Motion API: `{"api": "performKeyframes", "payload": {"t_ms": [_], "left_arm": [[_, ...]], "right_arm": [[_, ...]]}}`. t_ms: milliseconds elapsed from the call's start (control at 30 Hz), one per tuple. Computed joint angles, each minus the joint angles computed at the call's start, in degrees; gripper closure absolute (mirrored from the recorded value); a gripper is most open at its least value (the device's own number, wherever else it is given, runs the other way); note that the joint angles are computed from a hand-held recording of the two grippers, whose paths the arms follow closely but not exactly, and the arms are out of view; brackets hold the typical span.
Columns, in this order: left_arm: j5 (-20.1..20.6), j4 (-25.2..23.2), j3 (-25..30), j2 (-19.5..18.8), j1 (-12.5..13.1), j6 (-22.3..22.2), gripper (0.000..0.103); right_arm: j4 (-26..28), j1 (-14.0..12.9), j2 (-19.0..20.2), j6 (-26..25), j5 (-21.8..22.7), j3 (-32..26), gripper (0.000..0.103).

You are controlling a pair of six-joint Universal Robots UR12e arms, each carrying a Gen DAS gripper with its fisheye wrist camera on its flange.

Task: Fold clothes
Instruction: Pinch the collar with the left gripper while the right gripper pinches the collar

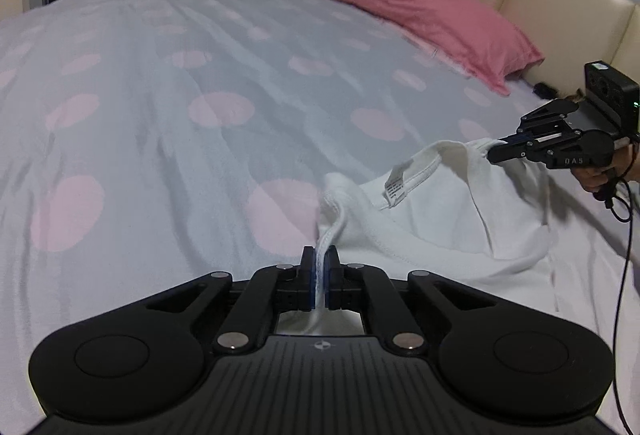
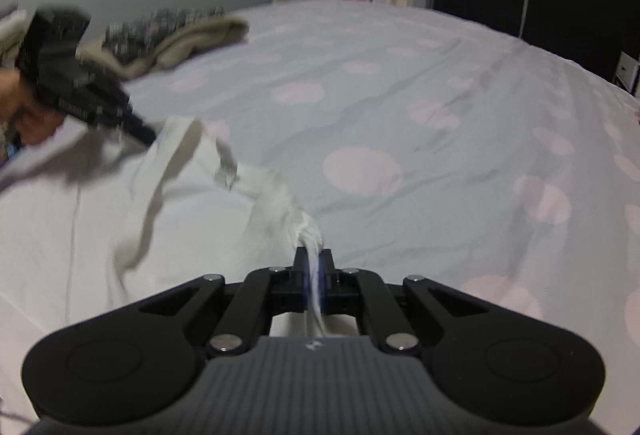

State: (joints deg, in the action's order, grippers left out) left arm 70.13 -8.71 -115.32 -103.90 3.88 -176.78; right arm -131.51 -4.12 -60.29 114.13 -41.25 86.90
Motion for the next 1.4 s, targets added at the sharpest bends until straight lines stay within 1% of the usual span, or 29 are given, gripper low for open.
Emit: {"api": "performKeyframes", "payload": {"t_ms": [67,233,367,567,633,667,733,833,900,967,1067,1133,1233,1267,1333,1367,1400], "left_arm": [[-0.39,0.82,-0.75,1.00,0.15,0.69,0.101],[-0.25,0.48,-1.99,4.16,0.13,2.44,0.101],[-0.20,0.60,-3.23,6.92,-0.12,2.89,0.101],[-1.04,1.89,-5.78,11.04,-0.16,2.15,0.101],[-0.37,1.33,-5.84,11.81,-0.47,1.82,0.101],[0.33,1.27,-5.58,11.82,-0.75,1.14,0.101],[3.39,0.87,-4.57,11.10,-1.75,-0.27,0.101],[8.01,-0.71,-2.66,9.40,-3.23,-2.32,0.101],[9.96,-1.85,-1.73,8.10,-3.67,-3.19,0.101],[10.30,-1.99,-1.17,6.65,-3.54,-3.68,0.101],[10.43,-2.36,-0.09,3.93,-3.06,-5.28,0.101],[11.57,-4.06,1.14,2.04,-3.21,-6.33,0.101],[15.07,-7.63,3.37,-0.71,-3.92,-8.28,0.099],[15.42,-7.73,3.65,-1.33,-3.96,-8.90,0.099],[14.51,-5.13,3.21,-1.93,-3.58,-9.32,0.099],[13.78,-4.07,2.84,-1.99,-3.23,-9.10,0.098],[13.01,-3.45,2.49,-1.98,-2.92,-8.88,0.098]], "right_arm": [[1.44,-0.57,-0.41,-0.43,1.60,-0.17,0.098],[5.85,-1.96,-2.34,-3.15,4.65,0.15,0.097],[10.17,-3.30,-5.09,-7.22,7.08,1.46,0.098],[17.55,-5.84,-9.69,-12.84,10.59,3.68,0.098],[15.52,-6.37,-11.00,-11.41,10.93,5.12,0.098],[13.09,-6.44,-11.50,-9.23,10.64,5.94,0.098],[8.47,-6.04,-11.83,-5.56,9.72,6.93,0.097],[2.29,-4.93,-11.07,-0.35,8.23,7.22,0.097],[-0.50,-4.07,-9.85,2.66,6.22,6.59,0.097],[-1.97,-3.24,-8.12,4.80,3.89,5.37,0.097],[-2.68,-2.25,-5.39,7.29,1.13,3.51,0.097],[-3.10,-1.55,-3.46,9.17,-0.59,2.19,0.097],[-3.57,-0.11,-1.39,11.14,-4.41,1.08,0.096],[-4.35,0.45,-0.93,11.96,-6.23,0.99,0.094],[-8.61,1.33,-0.50,14.60,-9.87,1.60,0.086],[-11.65,1.34,-0.53,15.77,-9.60,2.33,0.077],[-14.79,1.19,-0.57,16.84,-8.37,3.12,0.077]]}}
